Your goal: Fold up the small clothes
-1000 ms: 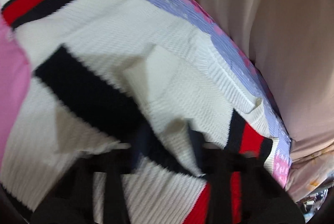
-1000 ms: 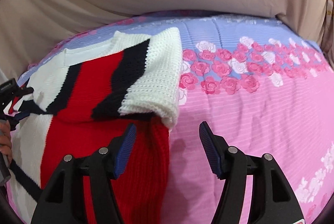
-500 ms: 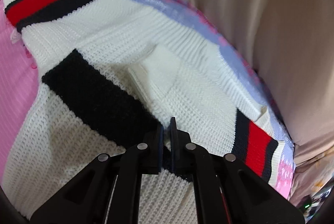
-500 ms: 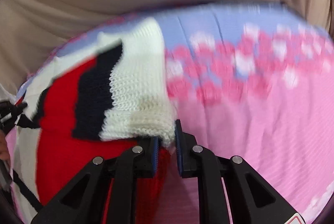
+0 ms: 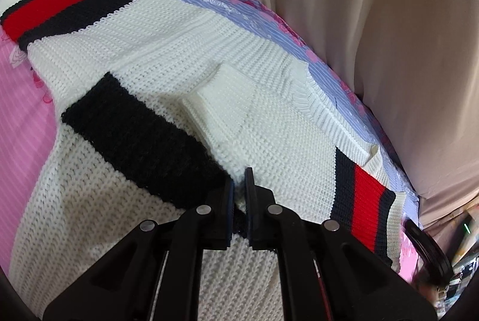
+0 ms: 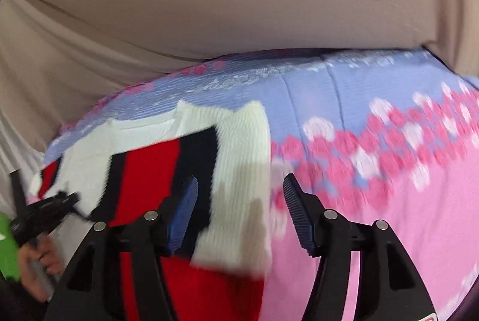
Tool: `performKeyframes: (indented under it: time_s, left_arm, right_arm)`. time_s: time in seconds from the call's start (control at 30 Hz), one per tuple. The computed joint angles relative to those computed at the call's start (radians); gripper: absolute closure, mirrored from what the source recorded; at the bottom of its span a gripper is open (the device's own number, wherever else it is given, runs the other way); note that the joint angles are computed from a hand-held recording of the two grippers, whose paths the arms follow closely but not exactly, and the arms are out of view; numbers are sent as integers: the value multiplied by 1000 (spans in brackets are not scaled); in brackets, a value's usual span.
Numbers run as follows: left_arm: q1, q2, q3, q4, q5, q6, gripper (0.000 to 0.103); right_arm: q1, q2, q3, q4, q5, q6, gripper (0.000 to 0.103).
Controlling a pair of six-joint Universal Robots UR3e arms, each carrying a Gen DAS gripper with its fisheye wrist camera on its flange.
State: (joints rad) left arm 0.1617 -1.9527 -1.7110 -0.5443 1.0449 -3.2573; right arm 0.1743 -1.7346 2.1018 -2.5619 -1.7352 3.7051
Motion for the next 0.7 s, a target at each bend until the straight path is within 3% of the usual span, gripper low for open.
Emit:
performKeyframes:
  time_s: [0.03,0.07,0.1,0.17,0.27,0.33,0.43,0.5,0.57,0.63,0.7]
  left_arm:
    - [2,4,-5,0,1,14,97]
    - [-2,4,-1,-5,14,4,97]
    - [-4,-38,45,-9,8,23,97]
    - [-7,-49,58,-10,7,26,97]
    - [-10,-49,46,12,8,25,96]
    - [-12,-47,47,5,13,24,96]
    - [-5,-51,50,-4,-4,31,96]
    - [-2,-53,46,1,-11,35,96]
    - [-4,-53,44,7,-6,33,96]
    - [-5,-57,47,11,-3,27,96]
    - [-9,-64,62,4,4,30,95]
  right_arm:
    - [-34,63,-39,11,34,-22,45]
    - [-73,115,-51,-2,82,-33,55]
    - [-126,141,-36,-32,169,-45,86]
    - [-161,87,11,-114,200,-34,89]
    - [-191,9,97,-186,187,-34,90]
    - [-236,37,125,-140,241,-58,89]
    - [-174,-15,44,-39,161,-36,84]
    - [-94,-46,-10,-38,67,-30,68]
    - [-88,-8,-69,-16,118,-84,60]
    - [-88,113,-182,67,172,-165,60]
    - [-82,256,-262,122,172,-213,73]
